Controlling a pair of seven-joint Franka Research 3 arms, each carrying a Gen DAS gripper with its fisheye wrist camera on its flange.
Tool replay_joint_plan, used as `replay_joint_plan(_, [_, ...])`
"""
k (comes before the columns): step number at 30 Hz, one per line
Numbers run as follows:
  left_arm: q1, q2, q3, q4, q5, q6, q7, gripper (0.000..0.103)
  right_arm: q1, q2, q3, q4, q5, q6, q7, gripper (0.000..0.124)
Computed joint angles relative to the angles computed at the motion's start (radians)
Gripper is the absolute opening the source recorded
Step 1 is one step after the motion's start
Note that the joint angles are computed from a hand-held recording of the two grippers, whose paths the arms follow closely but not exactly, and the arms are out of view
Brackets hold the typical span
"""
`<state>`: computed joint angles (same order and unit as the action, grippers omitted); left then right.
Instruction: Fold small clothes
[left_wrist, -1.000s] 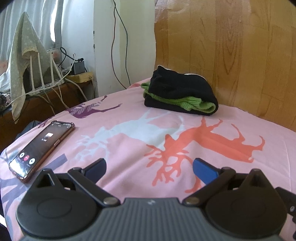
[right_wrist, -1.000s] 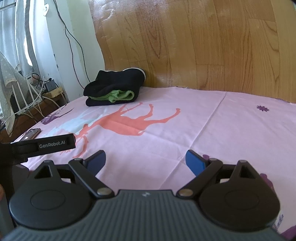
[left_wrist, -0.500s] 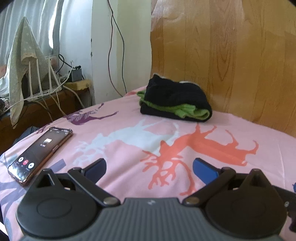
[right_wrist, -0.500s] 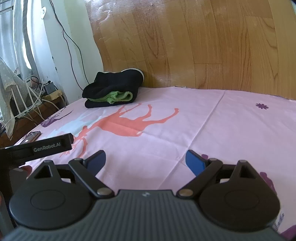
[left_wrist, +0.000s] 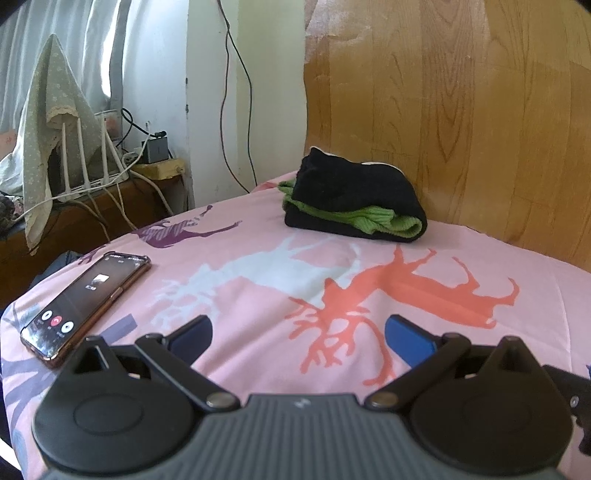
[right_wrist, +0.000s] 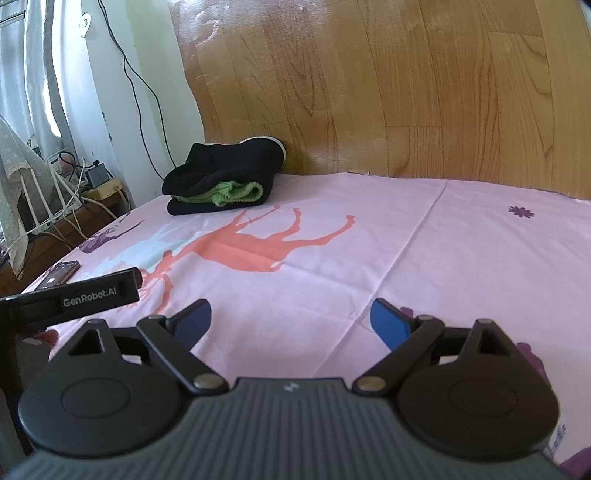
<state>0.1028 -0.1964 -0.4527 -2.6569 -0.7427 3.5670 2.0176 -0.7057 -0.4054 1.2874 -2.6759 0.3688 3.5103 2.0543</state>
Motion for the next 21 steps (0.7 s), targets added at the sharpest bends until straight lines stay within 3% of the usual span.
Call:
replay_joint_plan(7, [-0.015,-0.002,0.024,-0.012,0.05,0.011,-0.044,0.103,0.001,0.001,-0.001,-0.001,0.0,0.002,0.0,0.095])
replay_joint_plan(14, [-0.051,-0.012,0.096,-0.044,0.196,0.027,-0.167,0.103,-0.001,-0.002,-0.002,-0.002,0.0,-0.001,0.008,0.095])
replay_joint_plan(21, [-0.04,-0.024,0.106,-0.063,0.304,0.025,-0.224,0.103,-0.002,-0.009,-0.001,-0.003,-0.004,-0.003,0.02,0.095])
